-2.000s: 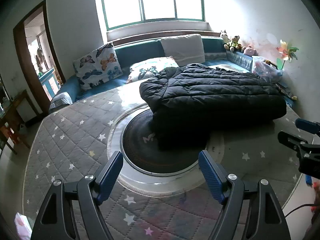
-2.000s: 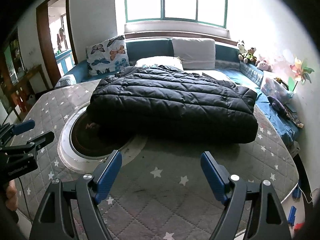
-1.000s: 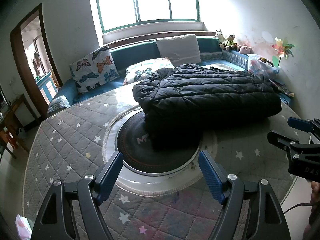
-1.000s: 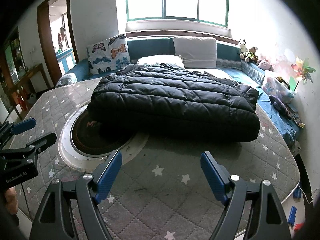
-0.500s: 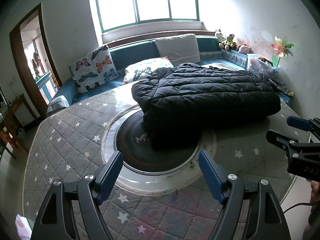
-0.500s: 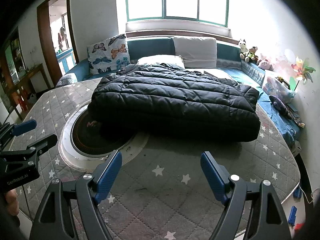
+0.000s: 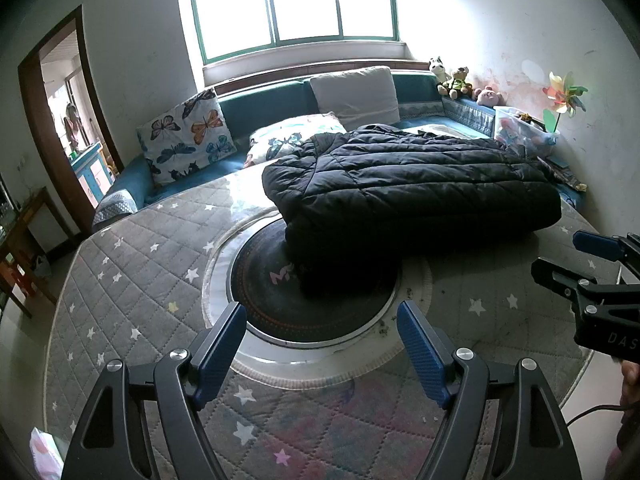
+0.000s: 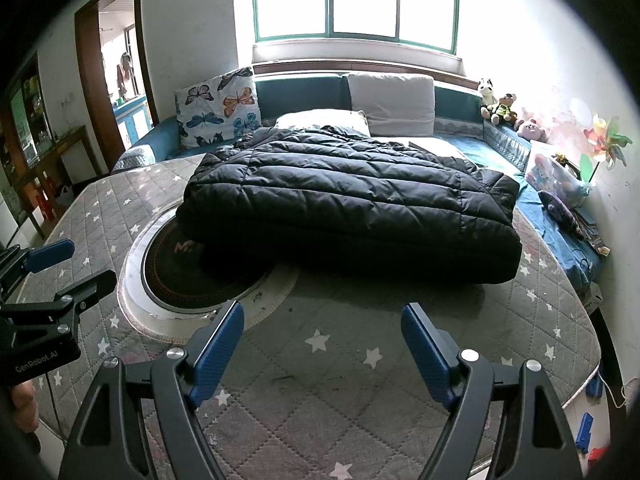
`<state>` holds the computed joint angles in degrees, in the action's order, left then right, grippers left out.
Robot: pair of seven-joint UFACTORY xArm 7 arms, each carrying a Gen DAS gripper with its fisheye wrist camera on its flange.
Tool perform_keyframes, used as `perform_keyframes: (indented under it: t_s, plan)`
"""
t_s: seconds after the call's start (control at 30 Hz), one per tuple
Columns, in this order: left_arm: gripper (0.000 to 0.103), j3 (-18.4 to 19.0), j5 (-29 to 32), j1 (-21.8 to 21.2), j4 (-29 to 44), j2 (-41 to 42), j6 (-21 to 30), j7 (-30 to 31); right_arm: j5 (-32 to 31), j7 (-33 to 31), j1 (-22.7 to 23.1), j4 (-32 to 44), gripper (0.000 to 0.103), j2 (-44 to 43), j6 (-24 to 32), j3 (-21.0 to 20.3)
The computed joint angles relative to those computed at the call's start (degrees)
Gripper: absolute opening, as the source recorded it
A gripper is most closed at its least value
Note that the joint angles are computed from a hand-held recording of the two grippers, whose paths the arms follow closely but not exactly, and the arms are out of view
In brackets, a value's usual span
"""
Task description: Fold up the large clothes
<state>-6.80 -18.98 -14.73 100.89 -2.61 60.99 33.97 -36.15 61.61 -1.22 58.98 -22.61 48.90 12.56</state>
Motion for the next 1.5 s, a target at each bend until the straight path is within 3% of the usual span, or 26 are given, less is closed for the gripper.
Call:
perform_keyframes:
  t_s: [1.5]
  plan:
    - [0.083,0.07,-0.24,-0.01,-0.76,-0.5,0.05,0.34,-0.23,0.12,0.43,0.3,0.088,0.39,0.06,0.02]
